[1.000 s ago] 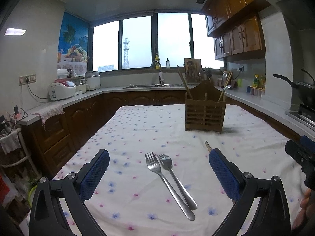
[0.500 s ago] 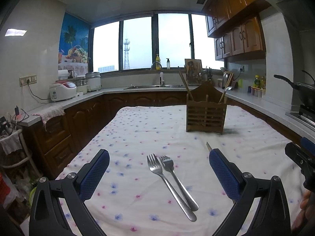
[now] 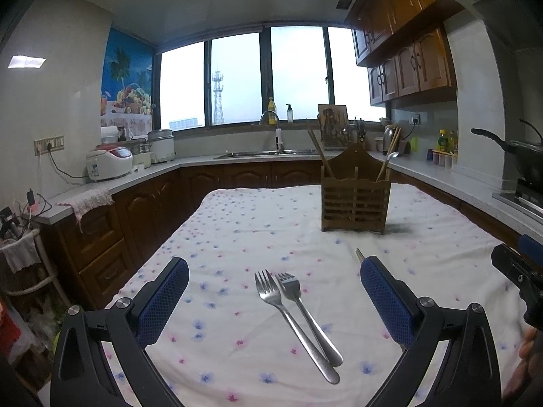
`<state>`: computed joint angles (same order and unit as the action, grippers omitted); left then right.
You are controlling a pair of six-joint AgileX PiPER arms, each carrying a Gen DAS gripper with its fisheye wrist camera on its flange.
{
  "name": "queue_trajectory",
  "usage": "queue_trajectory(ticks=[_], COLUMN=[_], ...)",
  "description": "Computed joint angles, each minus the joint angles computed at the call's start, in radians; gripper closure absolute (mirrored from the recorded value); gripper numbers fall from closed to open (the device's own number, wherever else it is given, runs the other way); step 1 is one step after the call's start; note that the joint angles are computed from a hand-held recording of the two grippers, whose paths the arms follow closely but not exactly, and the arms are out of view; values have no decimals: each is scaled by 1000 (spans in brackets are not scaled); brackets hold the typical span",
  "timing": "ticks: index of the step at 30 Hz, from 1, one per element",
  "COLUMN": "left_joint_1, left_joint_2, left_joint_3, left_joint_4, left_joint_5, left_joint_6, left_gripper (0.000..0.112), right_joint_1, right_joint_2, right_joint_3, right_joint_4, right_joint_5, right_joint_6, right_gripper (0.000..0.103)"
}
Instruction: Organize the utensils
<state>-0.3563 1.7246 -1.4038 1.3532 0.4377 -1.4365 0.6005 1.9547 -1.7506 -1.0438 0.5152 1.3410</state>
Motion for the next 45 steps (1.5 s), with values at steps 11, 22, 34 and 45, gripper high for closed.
queue_trajectory(ticks=[11, 22, 34, 45], left_joint_1=[-8, -12, -11, -15], left_joint_2=[-5, -3, -2, -3], left_joint_3=[9, 12, 3, 7], left_joint_4=[29, 51, 19, 25], left_joint_5=[3, 6, 0, 4], left_joint_6=[-18, -38, -4, -15], left_gripper=[10, 10, 10, 10], right_joint_1=[0, -2, 0, 2], right_joint_2=[-13, -10, -7, -6], right_joint_3=[8, 5, 0, 1], right_joint_4=[7, 3, 1, -8], right_joint_5=[7, 1, 1, -2], right_joint_6=[1, 3, 5, 15], right_gripper=[0, 0, 0, 0])
